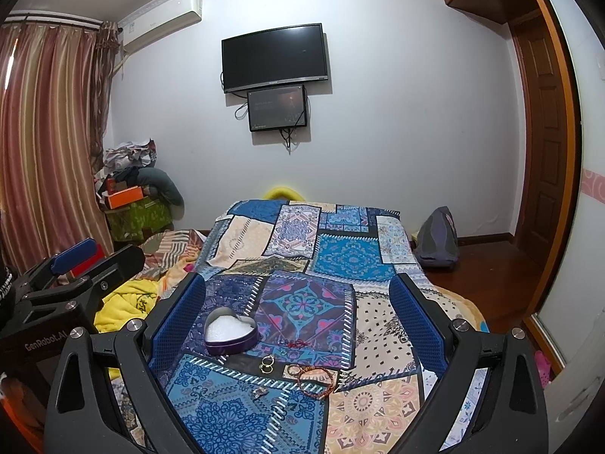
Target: Organize jewelry
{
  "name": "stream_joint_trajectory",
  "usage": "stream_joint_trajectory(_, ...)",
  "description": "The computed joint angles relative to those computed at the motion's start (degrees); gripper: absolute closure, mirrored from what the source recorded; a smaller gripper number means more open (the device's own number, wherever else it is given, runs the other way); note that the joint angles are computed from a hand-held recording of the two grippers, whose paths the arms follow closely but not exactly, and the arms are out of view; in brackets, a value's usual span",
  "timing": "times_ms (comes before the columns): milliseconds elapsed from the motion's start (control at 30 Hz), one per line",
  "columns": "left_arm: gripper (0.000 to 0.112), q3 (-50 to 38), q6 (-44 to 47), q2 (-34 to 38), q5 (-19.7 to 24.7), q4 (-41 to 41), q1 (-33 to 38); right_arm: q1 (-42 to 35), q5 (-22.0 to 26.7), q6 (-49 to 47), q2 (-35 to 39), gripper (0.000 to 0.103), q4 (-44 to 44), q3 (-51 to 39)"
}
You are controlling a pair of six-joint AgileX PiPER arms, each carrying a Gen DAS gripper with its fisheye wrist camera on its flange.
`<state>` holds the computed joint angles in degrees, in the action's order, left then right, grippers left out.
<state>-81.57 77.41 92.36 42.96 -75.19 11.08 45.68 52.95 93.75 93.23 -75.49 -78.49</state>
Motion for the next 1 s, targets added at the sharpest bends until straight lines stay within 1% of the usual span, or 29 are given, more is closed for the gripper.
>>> stream_joint_trajectory(267, 0.009, -2.27, -2.84, 2.22, -0.88, 2.45, -0.89, -1.19, -0.27, -0.37, 0.65, 0.006, 1.51, -0.02)
stream_joint_trajectory(433, 0.009, -3.83, -6.3, 4.41, -3.93, 6.28, -2.89, -2.53, -0.63, -0.62, 0.74, 0.006, 3.07, 0.68)
stream_joint_trajectory(567, 0.009, -6.68, -9.99, 7.61, -5.19, 10.27, -4.45, -4.24, -1.06, -1.37, 0.83, 0.006, 4.97, 1.54)
stream_joint_trajectory(667, 0.009, -8.8, -12.57, 10.04, -5.08, 13.12, -5.51, -5.97, -2.21, -3.81, 1.28, 0.006, 7.7, 1.39)
stream_joint_trajectory(767, 0.009, -10.97, -16.58, 12.64, -5.99, 17.17, -6.92, -8.09, -3.67, -6.0, 1.77, 0.006, 10.55, 1.84)
stream_joint_trajectory(800, 0.009, -12.51, -18.59, 14.13, -5.23, 18.97, -7.27, -8.83, -4.22, -6.89, 1.98, 0.006, 11.54, 1.95)
stream_joint_trajectory(900, 0.009, -15.96, -23.29, 17.42, -3.84, 23.62, -8.07, -11.45, -6.58, -10.57, 2.83, 0.006, 15.45, 2.42)
stream_joint_trajectory(1000, 0.009, -18.05, -26.18, 20.36, -4.04, 27.16, -8.89, -14.17, -10.16, -14.67, 3.58, 0.006, 19.85, 3.12)
